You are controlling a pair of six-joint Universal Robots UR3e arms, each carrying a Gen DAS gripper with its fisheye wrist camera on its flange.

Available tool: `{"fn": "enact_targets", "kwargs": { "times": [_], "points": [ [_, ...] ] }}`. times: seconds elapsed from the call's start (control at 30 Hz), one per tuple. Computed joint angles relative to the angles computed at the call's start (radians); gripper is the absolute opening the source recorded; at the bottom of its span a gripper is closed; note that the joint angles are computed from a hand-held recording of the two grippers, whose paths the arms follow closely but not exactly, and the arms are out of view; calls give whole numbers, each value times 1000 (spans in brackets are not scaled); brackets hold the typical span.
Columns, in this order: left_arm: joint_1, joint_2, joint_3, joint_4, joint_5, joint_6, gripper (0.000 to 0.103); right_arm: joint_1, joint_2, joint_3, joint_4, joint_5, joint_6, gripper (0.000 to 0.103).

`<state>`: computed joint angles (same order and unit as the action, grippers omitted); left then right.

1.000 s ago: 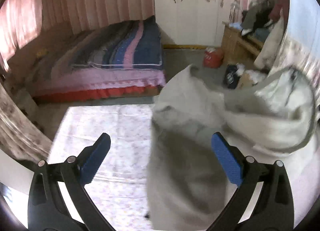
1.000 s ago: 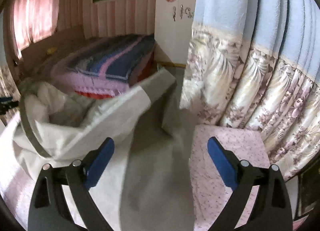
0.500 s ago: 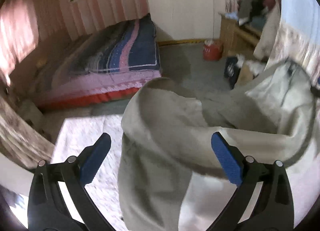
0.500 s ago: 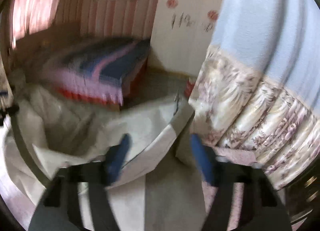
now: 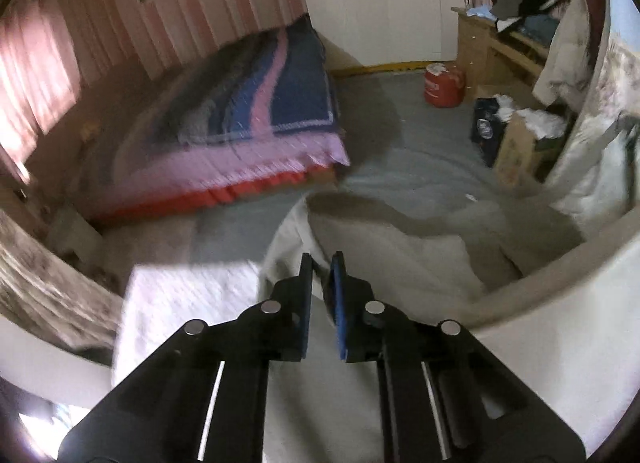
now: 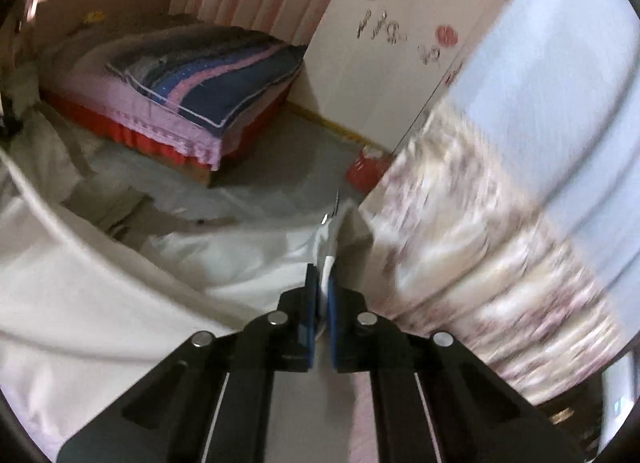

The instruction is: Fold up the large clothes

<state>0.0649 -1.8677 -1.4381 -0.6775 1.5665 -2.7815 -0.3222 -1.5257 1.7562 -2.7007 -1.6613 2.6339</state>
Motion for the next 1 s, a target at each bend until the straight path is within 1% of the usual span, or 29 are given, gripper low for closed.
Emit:
{"fn": "enact_targets", "kwargs": {
  "times": [0.07,0.13,0.17,0.2,0.23,0.27,0.3,0.33,0.37,0.4,0.43,0.47,0.5,0.53,0.57,0.63,0.67,0.7,0.73,0.77,0.8,0.83,0.87,0.9,0.93,0.97,1.0],
  "points": [
    [-18,-55,89,-17,31,-3,8,46,77,-103,-2,-60,-4,4],
    [-31,-134,234,-88,52,-16,8,78,155,-227,38,-100,19,4],
    [-32,-177,309,-124,57,-28,9,86,214,-317,76,-116,41,5],
    [-34,-238,406,-166,68,-39,9,93,259,-372,86,-133,50,5],
    [-34,-287,475,-188,78,-46,10,108,328,-450,106,-167,64,5],
    [-38,-347,558,-223,90,-57,10,112,370,-508,145,-179,80,5],
    [-47,-393,618,-256,112,-65,10,113,423,-585,218,-179,115,5],
    [-60,-439,667,-276,152,-71,11,109,456,-620,238,-170,141,11],
    [-78,-483,704,-277,205,-75,17,109,482,-629,224,-175,166,25],
    [-94,-501,707,-260,257,-76,19,107,493,-635,240,-174,177,36],
    [-109,-514,690,-218,317,-74,30,84,484,-640,289,-118,201,60],
    [-105,-499,651,-187,320,-74,58,52,451,-602,296,-45,213,71],
    [-94,-472,614,-167,299,-82,74,11,402,-559,301,51,225,71],
    [-80,-438,570,-136,272,-92,92,-34,335,-507,302,138,244,72],
    [-60,-396,526,-105,234,-103,95,-63,285,-464,295,185,254,75],
    [-13,-325,465,-93,157,-120,95,-134,160,-356,292,299,246,81],
    [29,-248,381,-77,74,-132,97,-181,71,-274,303,364,213,84],
    [66,-177,277,-35,2,-125,100,-220,-12,-177,288,403,177,85],
    [115,-95,172,-23,-81,-110,100,-262,-98,-72,268,428,135,88],
    [166,-2,67,-44,-147,-86,100,-322,-203,33,299,454,68,90],
    [215,78,-38,-51,-202,-49,100,-385,-286,137,291,500,18,90],
    [267,159,-142,-58,-267,-6,100,-473,-391,242,354,538,-63,90],
    [304,219,-247,-17,-310,18,100,-578,-495,347,383,612,-136,90],
    [354,304,-352,-39,-353,72,100,-682,-600,430,487,668,-252,90],
    [404,380,-456,-40,-403,120,100,-787,-705,486,625,727,-368,90],
    [458,464,-561,-68,-459,182,100,-873,-810,552,706,780,-441,90],
    [492,524,-649,-71,-490,223,100,-918,-872,591,773,799,-495,90]
  ]
}}
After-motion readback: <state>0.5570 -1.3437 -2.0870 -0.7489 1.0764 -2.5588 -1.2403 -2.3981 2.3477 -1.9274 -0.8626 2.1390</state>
